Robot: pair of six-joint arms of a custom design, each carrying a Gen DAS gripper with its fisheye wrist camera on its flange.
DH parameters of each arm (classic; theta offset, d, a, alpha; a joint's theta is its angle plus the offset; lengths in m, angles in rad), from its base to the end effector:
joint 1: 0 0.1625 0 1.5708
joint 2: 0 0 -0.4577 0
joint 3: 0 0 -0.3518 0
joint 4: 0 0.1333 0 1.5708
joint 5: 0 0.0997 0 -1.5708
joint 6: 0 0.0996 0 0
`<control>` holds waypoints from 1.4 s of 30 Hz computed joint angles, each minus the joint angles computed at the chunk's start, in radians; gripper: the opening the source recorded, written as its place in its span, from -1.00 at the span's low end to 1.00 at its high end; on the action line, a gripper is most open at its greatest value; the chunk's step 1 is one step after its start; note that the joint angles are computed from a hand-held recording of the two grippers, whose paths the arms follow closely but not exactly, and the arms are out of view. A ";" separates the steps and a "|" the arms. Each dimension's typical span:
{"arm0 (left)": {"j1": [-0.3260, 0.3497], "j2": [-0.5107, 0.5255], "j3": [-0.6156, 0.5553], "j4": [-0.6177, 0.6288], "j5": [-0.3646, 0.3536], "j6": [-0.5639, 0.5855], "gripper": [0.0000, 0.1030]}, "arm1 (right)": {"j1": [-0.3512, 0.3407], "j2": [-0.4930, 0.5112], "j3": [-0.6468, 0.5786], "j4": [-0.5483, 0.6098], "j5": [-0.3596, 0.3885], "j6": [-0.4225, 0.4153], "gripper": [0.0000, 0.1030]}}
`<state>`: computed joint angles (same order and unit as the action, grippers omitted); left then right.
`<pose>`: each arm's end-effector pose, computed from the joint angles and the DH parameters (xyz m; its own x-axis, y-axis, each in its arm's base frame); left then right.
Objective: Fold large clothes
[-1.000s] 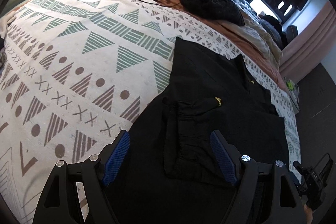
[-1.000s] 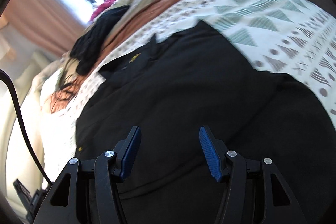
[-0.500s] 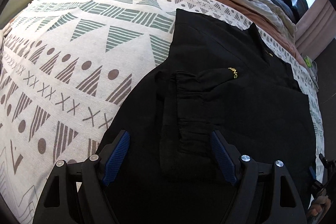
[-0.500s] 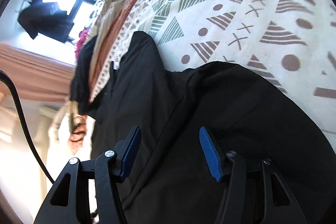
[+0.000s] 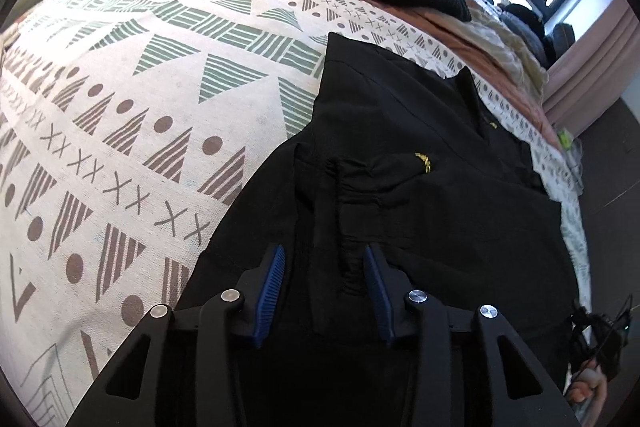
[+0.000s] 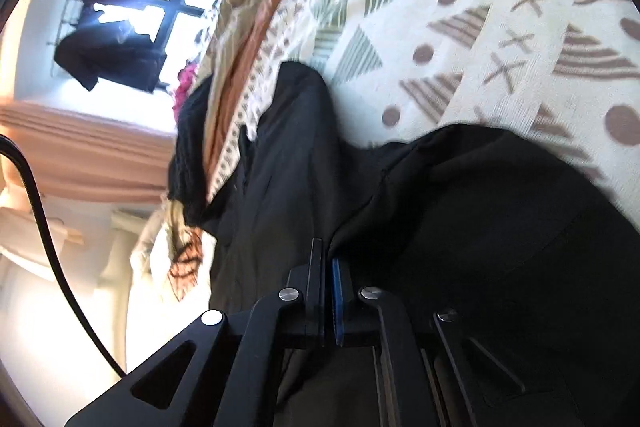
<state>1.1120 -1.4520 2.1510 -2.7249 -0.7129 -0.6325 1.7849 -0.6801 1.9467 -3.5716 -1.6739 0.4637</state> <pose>-0.0086 -0.4885 0.3759 -0.8269 -0.4829 -0.2882 -0.1129 0.6445 -0.7562 0.2481 -0.5617 0.1079 -0.9530 0.1957 -0.2313 0.3002 0.7132 -0.6334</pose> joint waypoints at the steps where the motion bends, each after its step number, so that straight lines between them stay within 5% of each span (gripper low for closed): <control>1: 0.000 -0.002 -0.001 0.003 -0.005 0.000 -0.17 | 0.000 -0.002 0.004 -0.020 -0.006 -0.002 -0.92; 7: -0.023 -0.001 0.002 0.005 -0.018 0.015 -0.11 | 0.003 -0.011 0.013 -0.064 -0.019 -0.019 -0.92; 12: -0.048 0.030 0.003 -0.030 0.046 0.059 0.51 | -0.002 -0.015 0.011 -0.043 -0.021 -0.012 -0.92; 16: -0.006 0.066 -0.045 0.065 -0.003 0.025 0.52 | -0.005 -0.017 0.016 -0.047 -0.019 -0.015 -0.92; 18: 0.004 0.080 -0.055 0.075 -0.026 0.030 0.33 | -0.007 -0.018 0.017 -0.049 -0.017 -0.016 -0.92; 21: 0.000 0.099 -0.062 0.070 -0.025 0.063 -0.36 | -0.012 -0.016 0.021 -0.056 -0.009 -0.008 -0.92; 24: -0.019 0.107 -0.062 0.049 0.014 0.075 -0.71 | -0.013 -0.013 0.025 -0.071 -0.006 0.001 -0.92; 35: -0.057 0.184 -0.168 0.031 0.059 0.223 -0.80 | -0.032 -0.009 0.059 -0.207 0.007 0.063 -0.92; 42: -0.036 0.220 -0.259 0.051 0.118 0.280 -0.82 | -0.041 -0.003 0.058 -0.192 0.035 0.084 -0.92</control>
<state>1.0757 -1.2321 1.8925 -2.6735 -0.5954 -0.3526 1.7434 -0.6829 2.0043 -3.7637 -1.6384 0.5478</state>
